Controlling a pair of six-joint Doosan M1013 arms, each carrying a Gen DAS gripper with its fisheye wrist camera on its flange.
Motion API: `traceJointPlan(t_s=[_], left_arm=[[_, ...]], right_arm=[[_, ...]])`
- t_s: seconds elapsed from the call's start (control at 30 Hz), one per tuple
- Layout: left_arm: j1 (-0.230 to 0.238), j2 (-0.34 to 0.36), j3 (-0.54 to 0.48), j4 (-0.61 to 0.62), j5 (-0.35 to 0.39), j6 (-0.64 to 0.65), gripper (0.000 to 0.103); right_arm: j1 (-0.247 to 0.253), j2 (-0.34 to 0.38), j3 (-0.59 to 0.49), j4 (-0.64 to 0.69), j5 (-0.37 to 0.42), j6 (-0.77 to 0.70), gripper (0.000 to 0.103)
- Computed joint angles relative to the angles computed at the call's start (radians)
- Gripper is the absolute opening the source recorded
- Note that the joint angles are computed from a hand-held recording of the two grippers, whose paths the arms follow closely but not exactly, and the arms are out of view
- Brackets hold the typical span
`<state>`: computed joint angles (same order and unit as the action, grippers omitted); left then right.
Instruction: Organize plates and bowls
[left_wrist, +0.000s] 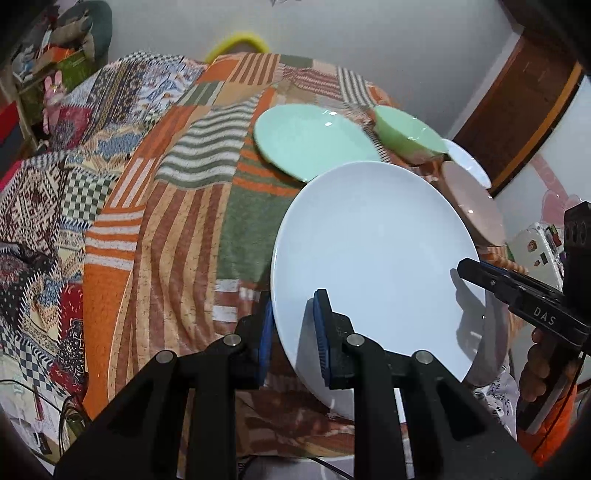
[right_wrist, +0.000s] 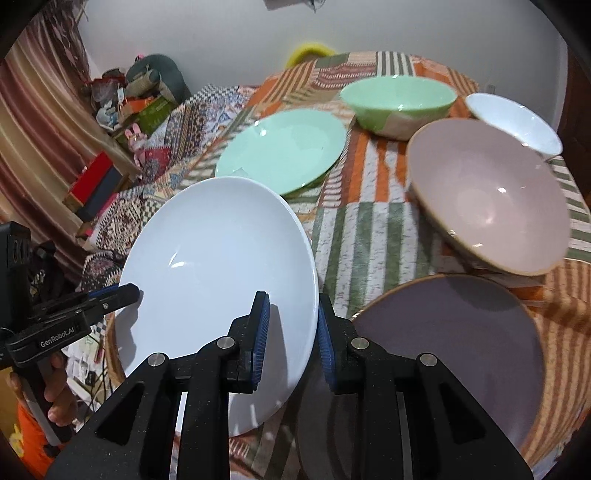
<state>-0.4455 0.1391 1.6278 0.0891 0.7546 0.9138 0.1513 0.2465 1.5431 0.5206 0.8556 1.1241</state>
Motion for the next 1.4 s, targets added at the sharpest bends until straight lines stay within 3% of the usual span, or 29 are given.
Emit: traceJointPlan(t_s=[0.33,0.77,1.4], left_arm=[[-0.062,-0.008,-0.038,0.057,0.007,-0.013,0.021],[-0.133,0.040,-0.120,0.046,0.065,0.040,0.021],[-0.180,0.155,-0.222,-0.033,0.199,0.142,0.021]], right_arm=[[-0.041,-0.067,0.056,0.049,-0.060,-0.034,0.023],[-0.110,-0.125,0.116,0.096,-0.108,-0.067,0.023],[-0.194,-0.132,0.185,0.072,-0.067,-0.004,0.023]])
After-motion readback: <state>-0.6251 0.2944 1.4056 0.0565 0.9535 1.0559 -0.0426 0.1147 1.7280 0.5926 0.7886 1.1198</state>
